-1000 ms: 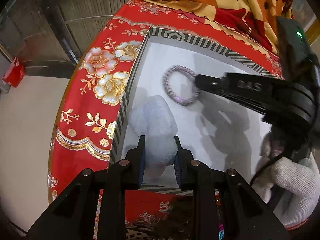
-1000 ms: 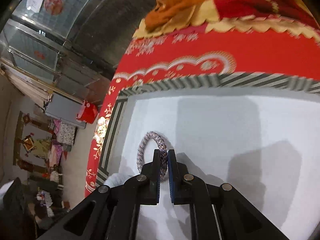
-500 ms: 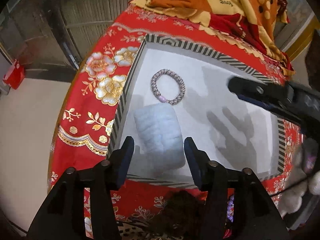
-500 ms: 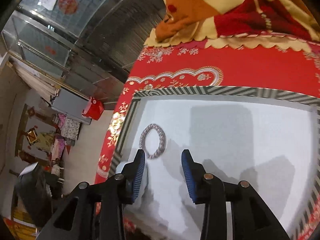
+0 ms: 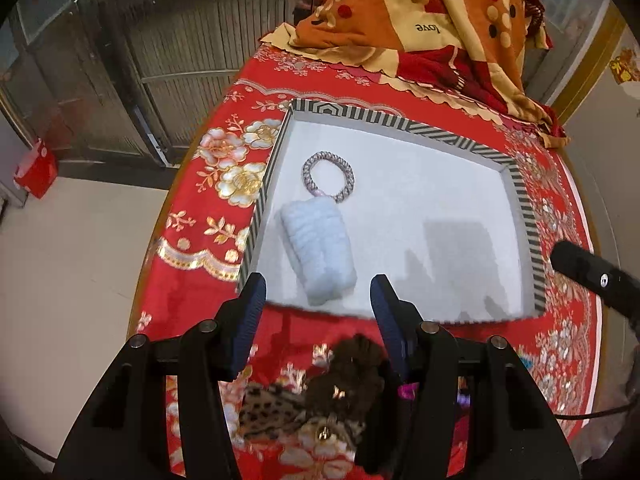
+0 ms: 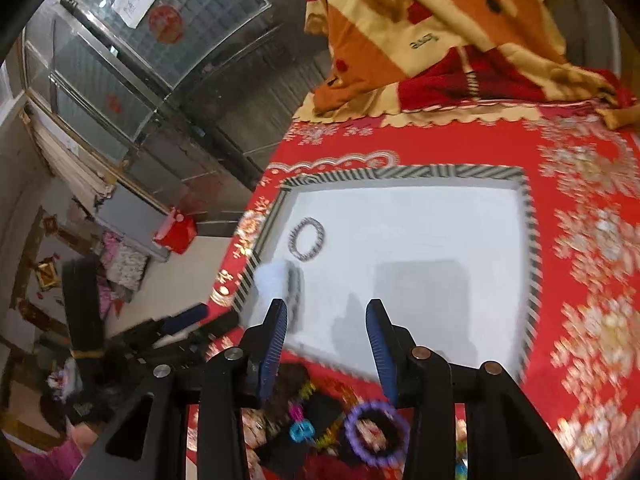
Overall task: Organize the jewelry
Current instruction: 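Move both tools back over the remaining jewelry pile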
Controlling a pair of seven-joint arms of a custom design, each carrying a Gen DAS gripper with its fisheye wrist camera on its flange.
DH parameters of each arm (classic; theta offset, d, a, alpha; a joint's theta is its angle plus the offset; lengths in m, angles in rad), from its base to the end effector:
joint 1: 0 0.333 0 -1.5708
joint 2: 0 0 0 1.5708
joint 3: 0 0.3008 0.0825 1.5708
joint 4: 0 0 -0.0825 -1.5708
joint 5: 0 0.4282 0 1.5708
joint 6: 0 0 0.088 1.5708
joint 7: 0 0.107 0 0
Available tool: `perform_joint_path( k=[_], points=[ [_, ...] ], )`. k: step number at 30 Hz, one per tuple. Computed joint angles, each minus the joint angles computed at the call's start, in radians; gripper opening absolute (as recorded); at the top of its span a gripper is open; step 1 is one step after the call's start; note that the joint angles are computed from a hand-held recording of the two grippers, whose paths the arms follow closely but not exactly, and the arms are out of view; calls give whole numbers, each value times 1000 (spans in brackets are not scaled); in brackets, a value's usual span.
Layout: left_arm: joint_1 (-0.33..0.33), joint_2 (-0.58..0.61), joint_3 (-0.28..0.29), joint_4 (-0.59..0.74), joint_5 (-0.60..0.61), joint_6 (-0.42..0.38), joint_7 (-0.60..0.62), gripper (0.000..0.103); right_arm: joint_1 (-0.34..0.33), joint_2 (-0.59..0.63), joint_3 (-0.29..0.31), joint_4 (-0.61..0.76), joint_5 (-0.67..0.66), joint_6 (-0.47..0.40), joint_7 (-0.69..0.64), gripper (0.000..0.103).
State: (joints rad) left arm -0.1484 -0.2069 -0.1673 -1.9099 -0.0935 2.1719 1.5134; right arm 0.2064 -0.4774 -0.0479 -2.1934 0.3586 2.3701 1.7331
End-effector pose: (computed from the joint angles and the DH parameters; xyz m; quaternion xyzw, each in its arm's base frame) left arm 0.5498 -0.1913 0.6122 -0.6049 0.7616 -0.2058 0.1083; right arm 0.4995 0.0801 0.6269 -0.5984 0.7170 -0.0462 0.3545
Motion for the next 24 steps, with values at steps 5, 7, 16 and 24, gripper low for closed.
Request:
perform_joint_path(
  k=[5, 7, 16, 24],
  points=[
    [-4, -80, 3, -73, -1, 5, 20, 54, -24, -115, 38, -105, -59, -9, 78, 40],
    [-7, -107, 6, -97, -6, 5, 26, 54, -28, -155, 50, -142, -87, -16, 107, 40],
    [-10, -212, 33, -189, -44, -13, 52, 54, -13, -306, 71, -276, -151, -58, 206, 40],
    [-3, -262, 63, -231, -101, -64, 69, 54, 14, -383, 73, -352, -158, -95, 247, 41]
  ],
)
